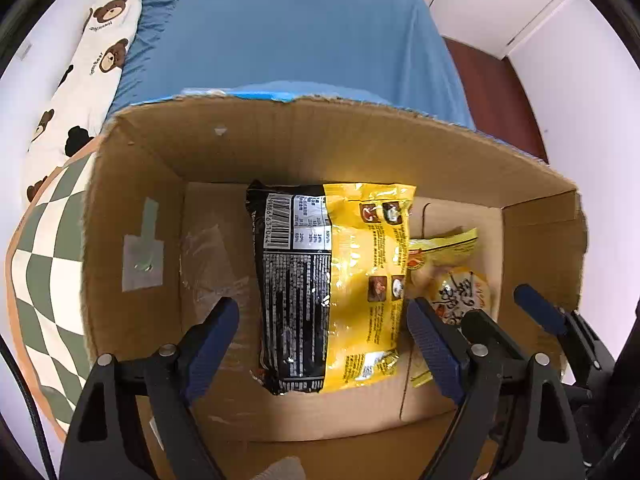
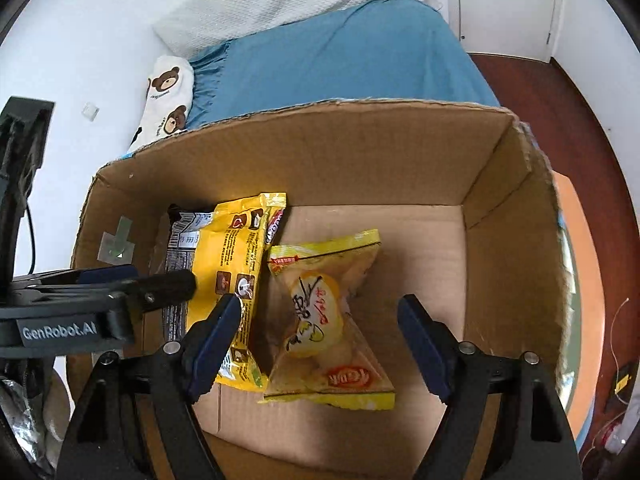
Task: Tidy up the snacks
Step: 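Lift both tools out of the box back toward the snacks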
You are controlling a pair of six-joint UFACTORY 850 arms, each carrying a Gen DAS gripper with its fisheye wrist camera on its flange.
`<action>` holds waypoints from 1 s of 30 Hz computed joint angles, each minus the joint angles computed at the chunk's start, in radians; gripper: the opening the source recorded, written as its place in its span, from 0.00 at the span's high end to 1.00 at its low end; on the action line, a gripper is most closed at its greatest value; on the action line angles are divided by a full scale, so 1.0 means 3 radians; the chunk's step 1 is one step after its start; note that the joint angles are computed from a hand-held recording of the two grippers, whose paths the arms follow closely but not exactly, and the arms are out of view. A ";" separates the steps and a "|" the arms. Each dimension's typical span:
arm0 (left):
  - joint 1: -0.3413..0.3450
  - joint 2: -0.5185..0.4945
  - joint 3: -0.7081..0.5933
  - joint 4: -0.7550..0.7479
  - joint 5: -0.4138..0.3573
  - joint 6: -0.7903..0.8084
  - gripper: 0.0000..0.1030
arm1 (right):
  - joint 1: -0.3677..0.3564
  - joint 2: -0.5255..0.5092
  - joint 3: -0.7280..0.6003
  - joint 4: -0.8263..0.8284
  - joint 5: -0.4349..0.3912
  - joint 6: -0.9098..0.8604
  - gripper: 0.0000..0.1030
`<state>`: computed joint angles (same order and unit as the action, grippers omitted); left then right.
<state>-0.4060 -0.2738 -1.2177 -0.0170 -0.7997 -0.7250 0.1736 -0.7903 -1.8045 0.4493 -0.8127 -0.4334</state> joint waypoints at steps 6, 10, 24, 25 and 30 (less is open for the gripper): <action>-0.0143 0.0340 0.0278 0.0544 0.0181 -0.0511 0.16 | -0.0049 0.0462 0.0586 -0.0022 0.0255 -0.0040 0.20; -0.0322 0.0605 0.0454 0.0938 0.0172 -0.0931 0.16 | -0.0088 0.0699 0.0845 -0.0049 0.0367 -0.0072 0.20; -0.1071 0.1135 0.0660 0.1899 -0.0307 -0.2078 0.16 | -0.0208 0.1672 0.1675 0.0050 0.0716 -0.0431 0.20; -0.1132 0.1174 0.0663 0.1961 -0.0360 -0.2143 0.16 | -0.0213 0.1754 0.1733 0.0066 0.0741 -0.0451 0.20; -0.1385 0.1338 0.0679 0.2182 -0.0583 -0.2352 0.16 | -0.0215 0.2117 0.1980 0.0139 0.0835 -0.0507 0.20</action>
<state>-0.8215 0.1278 -1.0141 0.6377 -0.9746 -1.4306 0.1092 -0.1552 -1.2105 0.4909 -0.5621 -0.5856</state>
